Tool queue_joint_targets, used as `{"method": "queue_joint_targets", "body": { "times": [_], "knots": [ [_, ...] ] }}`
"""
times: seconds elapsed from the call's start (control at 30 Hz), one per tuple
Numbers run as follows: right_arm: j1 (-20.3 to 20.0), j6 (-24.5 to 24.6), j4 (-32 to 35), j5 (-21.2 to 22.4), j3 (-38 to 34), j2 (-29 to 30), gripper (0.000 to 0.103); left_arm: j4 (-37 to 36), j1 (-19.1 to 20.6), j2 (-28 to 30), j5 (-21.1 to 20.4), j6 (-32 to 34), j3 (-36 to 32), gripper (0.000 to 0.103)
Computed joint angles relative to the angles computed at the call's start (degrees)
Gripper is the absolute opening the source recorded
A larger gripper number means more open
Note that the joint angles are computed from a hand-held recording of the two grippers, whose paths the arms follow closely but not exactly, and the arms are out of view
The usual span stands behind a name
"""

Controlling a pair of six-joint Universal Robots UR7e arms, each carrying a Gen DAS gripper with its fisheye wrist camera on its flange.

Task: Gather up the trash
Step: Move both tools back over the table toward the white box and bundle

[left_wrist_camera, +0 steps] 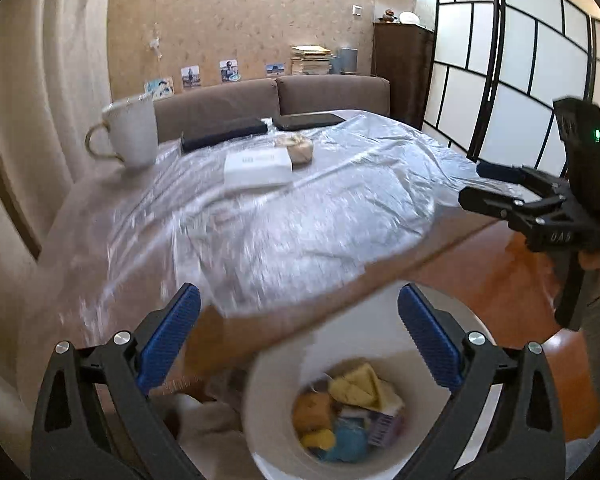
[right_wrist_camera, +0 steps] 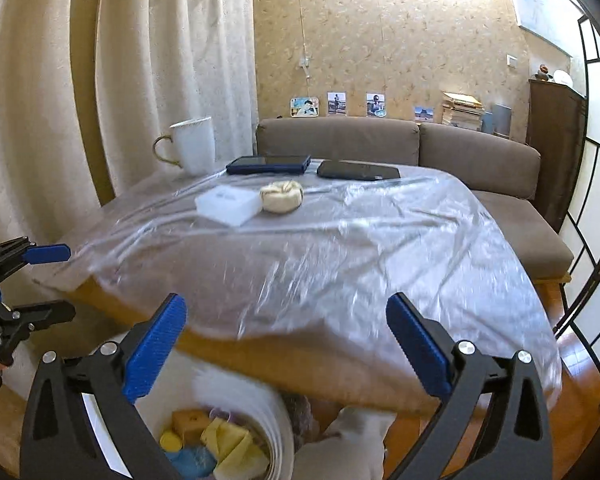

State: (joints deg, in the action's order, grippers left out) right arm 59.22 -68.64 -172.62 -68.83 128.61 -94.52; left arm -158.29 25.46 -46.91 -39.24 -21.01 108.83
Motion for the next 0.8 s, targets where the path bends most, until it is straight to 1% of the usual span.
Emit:
{"method": "queue_joint_targets", "body": {
  "times": [0.1,0.13,0.2,0.23,0.3,0.33,0.37,0.47,0.63,0.7,0.8],
  "knots": [
    [3.6,1.5,-0.7,-4.0,-3.7,3.8,0.099,0.7,1.5,1.4,0.0,3.0,-2.9,0.1],
    [4.9,1.7,-0.6,-5.4,-4.7,5.1,0.099,1.9,2.3,2.1,-0.7,3.4,-4.7,0.1],
    [7.0,1.0,0.0,-8.2,-7.3,8.0,0.099,4.1,4.0,3.4,-3.3,3.9,-8.3,0.1],
    [8.3,0.9,-1.9,-10.0,-8.4,9.9,0.099,4.7,4.4,4.0,-4.0,4.4,-9.5,0.1],
    [10.6,1.5,-4.2,-13.7,-11.4,13.8,0.099,6.6,5.8,6.2,-3.5,5.6,-13.5,0.1],
    [11.3,2.2,-4.3,-15.2,-12.8,15.1,0.099,7.1,6.2,7.1,-3.0,6.1,-14.9,0.1],
    [12.3,3.4,-3.6,-16.9,-14.6,16.6,0.099,8.1,7.0,8.2,-2.3,6.8,-16.9,0.1],
    [14.5,6.3,0.6,-20.0,-19.8,20.2,0.099,12.3,9.5,11.0,-1.7,5.9,-22.8,0.1],
    [17.6,6.4,2.5,-25.4,-24.8,24.7,0.098,18.3,13.6,13.8,-6.8,3.3,-30.4,0.1],
    [18.9,7.0,1.8,-28.7,-26.8,26.7,0.098,20.3,14.7,14.5,-8.1,2.0,-32.5,0.1],
    [19.6,8.8,5.7,-30.4,-30.4,28.5,0.098,21.2,16.0,15.0,-10.7,1.3,-34.3,0.1]
  ]
}}
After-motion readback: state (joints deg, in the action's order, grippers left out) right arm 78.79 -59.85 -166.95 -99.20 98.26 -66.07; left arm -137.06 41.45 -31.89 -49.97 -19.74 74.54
